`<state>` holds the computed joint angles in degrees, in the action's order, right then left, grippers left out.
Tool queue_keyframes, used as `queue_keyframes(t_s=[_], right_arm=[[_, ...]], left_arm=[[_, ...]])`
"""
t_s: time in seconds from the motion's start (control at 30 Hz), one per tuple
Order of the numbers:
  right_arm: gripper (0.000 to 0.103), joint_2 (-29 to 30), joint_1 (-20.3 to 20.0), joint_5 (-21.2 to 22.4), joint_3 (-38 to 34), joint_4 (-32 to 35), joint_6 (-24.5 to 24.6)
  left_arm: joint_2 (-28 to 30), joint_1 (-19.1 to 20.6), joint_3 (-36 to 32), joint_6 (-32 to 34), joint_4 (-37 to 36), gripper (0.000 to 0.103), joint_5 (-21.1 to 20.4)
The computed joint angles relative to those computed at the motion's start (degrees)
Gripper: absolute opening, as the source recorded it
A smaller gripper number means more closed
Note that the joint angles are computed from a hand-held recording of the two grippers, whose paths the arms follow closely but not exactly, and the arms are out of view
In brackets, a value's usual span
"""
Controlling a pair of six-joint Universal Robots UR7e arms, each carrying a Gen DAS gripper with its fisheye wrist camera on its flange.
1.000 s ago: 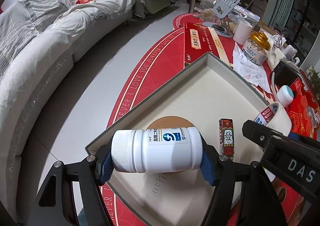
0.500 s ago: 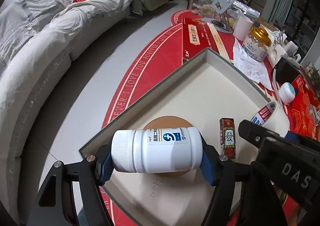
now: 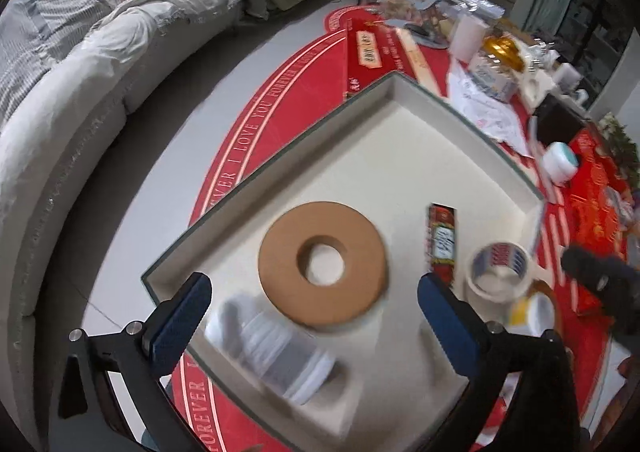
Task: Organize rigid objects
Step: 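Open both tools to drop the pill bottle and tape roll into the tray, then grasp the white jar beside the brown flanged spool with the right tool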
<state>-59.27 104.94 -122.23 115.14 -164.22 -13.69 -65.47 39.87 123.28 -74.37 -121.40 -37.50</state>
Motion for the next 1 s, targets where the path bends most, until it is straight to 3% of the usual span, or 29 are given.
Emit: queue_keyframes(t_s=[0.1,0.33,0.53,0.6,0.93,1.0], right_arm=[[0.101,-2.76,-1.96,-7.11,3.9,-1.41,0.08],[0.101,-5.15,-7.55,-9.97,6.11,2.39,6.58],[0.101,-0.51,-7.63,-11.52,3.53,-1.25,3.25],[0.101,1.28,-7.57,-13.98,2.19,2.77,3.84],[0.101,-6.62,-8.1,-7.73,9.76,13.5,-1.27],[0.101,-8.14,-7.45,-7.72,12.21,8.75,-4.02]], left_arm=[[-1.04,-1.56,1.59,-0.6,-0.13,0.103,-1.07],[-2.21,-4.86,4.04,-5.2,3.25,0.103,-4.62],[-1.49,-5.51,4.96,-5.56,2.89,0.103,-7.7],[-1.28,-5.75,4.96,-5.45,2.95,0.103,-8.06],[-0.75,-7.46,6.22,-4.9,2.58,0.103,-9.89],[-0.99,-7.61,6.69,-5.7,2.77,0.103,-10.45]])
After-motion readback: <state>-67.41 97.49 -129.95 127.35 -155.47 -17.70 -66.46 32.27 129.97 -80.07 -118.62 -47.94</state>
